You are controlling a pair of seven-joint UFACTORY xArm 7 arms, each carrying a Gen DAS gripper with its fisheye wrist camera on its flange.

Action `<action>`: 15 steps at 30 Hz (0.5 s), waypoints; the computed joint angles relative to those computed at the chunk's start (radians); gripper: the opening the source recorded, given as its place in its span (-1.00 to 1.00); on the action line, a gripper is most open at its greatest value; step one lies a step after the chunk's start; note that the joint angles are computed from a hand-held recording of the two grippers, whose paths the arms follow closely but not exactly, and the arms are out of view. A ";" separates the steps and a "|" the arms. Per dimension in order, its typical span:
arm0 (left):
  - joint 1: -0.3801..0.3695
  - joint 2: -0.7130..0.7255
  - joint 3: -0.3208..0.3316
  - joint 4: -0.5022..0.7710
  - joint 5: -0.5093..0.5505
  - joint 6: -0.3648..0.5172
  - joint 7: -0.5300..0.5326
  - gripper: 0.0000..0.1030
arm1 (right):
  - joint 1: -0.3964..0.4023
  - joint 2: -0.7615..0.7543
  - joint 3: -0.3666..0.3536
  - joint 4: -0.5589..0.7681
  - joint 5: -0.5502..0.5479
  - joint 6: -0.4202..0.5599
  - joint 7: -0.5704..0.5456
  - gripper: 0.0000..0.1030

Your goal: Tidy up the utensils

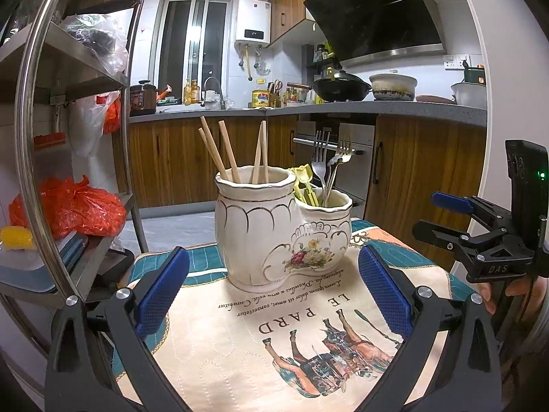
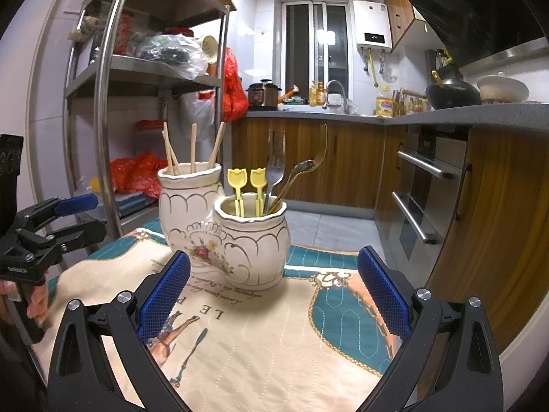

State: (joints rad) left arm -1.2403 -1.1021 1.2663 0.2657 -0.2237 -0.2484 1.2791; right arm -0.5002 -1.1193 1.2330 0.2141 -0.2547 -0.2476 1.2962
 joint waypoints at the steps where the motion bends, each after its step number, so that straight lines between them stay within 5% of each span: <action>1: -0.001 0.000 0.001 0.000 0.000 -0.001 0.000 0.89 | 0.000 0.000 0.000 0.000 0.000 0.000 0.001 0.89; 15: 0.000 0.005 -0.002 0.000 0.000 0.002 -0.006 0.89 | -0.001 0.000 0.000 0.000 -0.002 -0.001 0.003 0.89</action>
State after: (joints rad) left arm -1.2400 -1.0974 1.2643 0.2661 -0.2236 -0.2465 1.2728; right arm -0.5012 -1.1195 1.2327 0.2145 -0.2564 -0.2482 1.2987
